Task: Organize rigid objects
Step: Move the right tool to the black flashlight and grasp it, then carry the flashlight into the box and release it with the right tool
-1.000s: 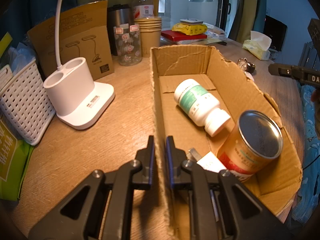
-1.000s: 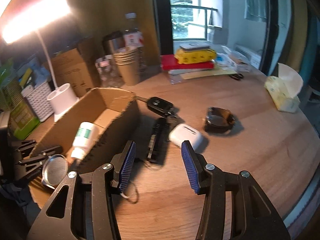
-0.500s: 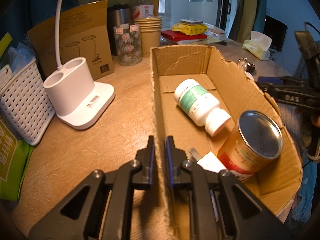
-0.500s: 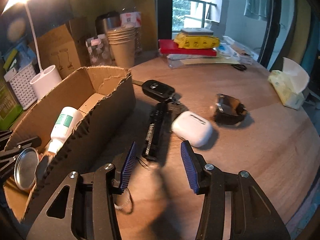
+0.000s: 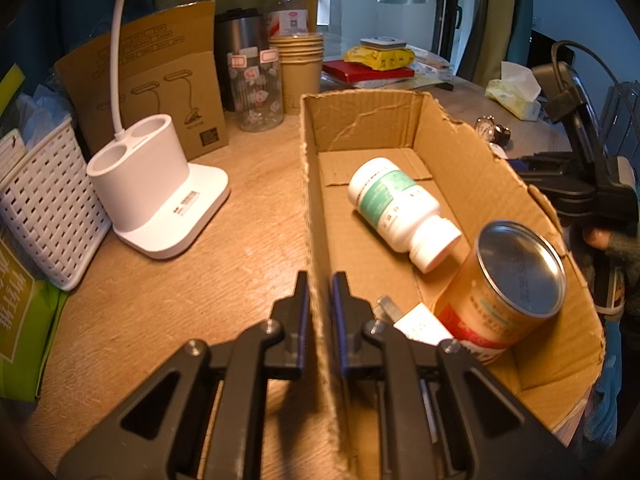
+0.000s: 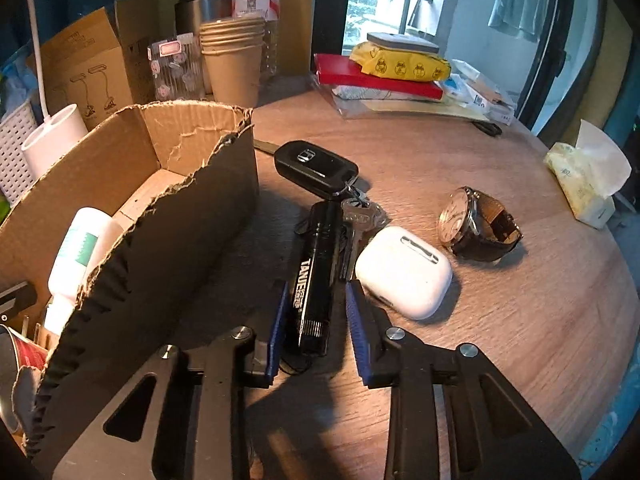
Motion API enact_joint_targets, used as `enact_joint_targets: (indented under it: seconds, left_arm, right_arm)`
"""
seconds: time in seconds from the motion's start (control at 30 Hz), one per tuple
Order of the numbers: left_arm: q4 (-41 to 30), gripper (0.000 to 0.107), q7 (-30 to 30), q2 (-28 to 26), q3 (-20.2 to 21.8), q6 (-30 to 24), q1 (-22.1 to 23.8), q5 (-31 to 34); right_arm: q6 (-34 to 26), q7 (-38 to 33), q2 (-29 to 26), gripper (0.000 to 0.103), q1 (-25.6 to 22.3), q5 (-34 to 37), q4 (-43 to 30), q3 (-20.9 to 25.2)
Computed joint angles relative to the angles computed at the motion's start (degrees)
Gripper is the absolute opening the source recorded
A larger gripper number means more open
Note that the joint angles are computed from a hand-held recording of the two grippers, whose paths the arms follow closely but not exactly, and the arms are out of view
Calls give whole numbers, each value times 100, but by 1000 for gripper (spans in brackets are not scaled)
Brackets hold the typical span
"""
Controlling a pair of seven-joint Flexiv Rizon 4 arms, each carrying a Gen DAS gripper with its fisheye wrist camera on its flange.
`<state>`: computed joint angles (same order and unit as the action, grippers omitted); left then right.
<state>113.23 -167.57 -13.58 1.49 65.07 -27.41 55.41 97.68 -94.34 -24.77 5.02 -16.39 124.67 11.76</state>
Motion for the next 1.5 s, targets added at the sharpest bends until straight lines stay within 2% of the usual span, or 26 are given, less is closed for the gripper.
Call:
enact_joint_targets:
  seconds: [0.23,0.47,1.1,1.2,1.5]
  left_arm:
    - [4,12,7,0,-1,8,7,-5]
    - [2,12,3,-4,-2,5,2,-5]
    - [1,13,7,-5,0,5,2,-7]
    - [2,13,8,-5,1,8,4,-6]
    - [-1,13,8,-6,-1,1,1,-7]
  right_arm:
    - [214,17,32,22,399,3,110,-434]
    - [359,-50,71,21,328,-51,203,-367]
    - [768,244,562,21,-817,-591,479,615]
    - [898,409,660,21,-1049,-832,544,787]
    - [1405,1102,1032,21,-1322,-1797,826,802]
